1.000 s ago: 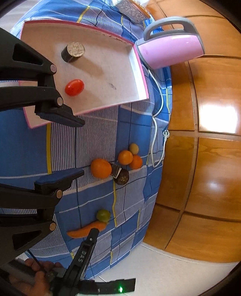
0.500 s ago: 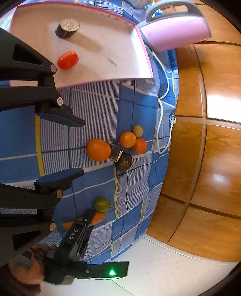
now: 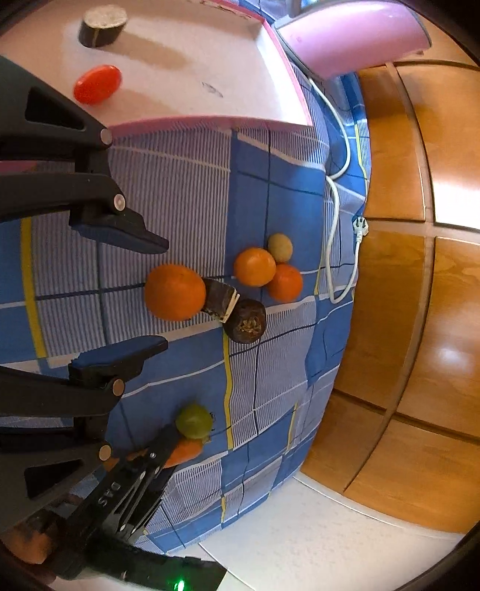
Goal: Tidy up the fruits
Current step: 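Grasp the large orange with the left tool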
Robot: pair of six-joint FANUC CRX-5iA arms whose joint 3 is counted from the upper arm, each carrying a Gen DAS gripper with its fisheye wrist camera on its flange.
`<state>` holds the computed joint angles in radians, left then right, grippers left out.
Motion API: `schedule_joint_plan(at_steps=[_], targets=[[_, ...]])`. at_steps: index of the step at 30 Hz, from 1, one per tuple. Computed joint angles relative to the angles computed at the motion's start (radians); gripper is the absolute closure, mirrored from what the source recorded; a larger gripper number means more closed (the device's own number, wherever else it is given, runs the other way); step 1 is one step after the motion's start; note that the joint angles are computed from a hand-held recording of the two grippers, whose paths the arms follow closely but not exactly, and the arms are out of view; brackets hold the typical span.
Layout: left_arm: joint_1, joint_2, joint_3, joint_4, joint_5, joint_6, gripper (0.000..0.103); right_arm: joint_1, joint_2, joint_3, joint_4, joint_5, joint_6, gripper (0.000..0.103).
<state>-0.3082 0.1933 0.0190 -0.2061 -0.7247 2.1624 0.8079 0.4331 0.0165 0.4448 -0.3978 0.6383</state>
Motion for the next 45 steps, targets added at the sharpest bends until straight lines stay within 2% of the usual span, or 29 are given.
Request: schedule_joint_plan(at_steps=[6, 11, 12, 14, 26, 30, 36, 45], targets=[[0.007, 0.046, 0.044, 0.007, -0.01, -0.008, 0.053, -0.01, -0.008, -0.016, -0.029, 0.047, 0.0, 0.067], [0.01, 0.082, 0.075, 0.005, -0.022, -0.016, 0.054, -0.01, -0.009, -0.025, -0.007, 0.056, -0.021, 0.067], [0.012, 0.089, 0.078, 0.006, -0.025, -0.015, 0.056, -0.01, -0.009, -0.025, -0.005, 0.056, -0.022, 0.067], [0.013, 0.099, 0.084, 0.001, -0.034, -0.003, 0.067, -0.009, -0.009, -0.03, 0.01, 0.056, -0.031, 0.067], [-0.052, 0.029, 0.009, -0.108, -0.006, 0.085, 0.068, 0.001, 0.0, -0.021, 0.081, 0.002, -0.066, 0.072], [-0.069, 0.01, -0.016, -0.137, 0.001, 0.108, 0.068, 0.006, 0.001, 0.004, 0.033, -0.033, -0.016, 0.072], [-0.065, 0.0, -0.033, -0.124, 0.014, 0.107, 0.068, 0.013, -0.011, 0.02, -0.046, -0.074, 0.062, 0.072], [-0.093, -0.016, -0.037, -0.171, -0.016, 0.161, 0.068, 0.033, -0.03, 0.005, -0.035, -0.112, 0.062, 0.072]])
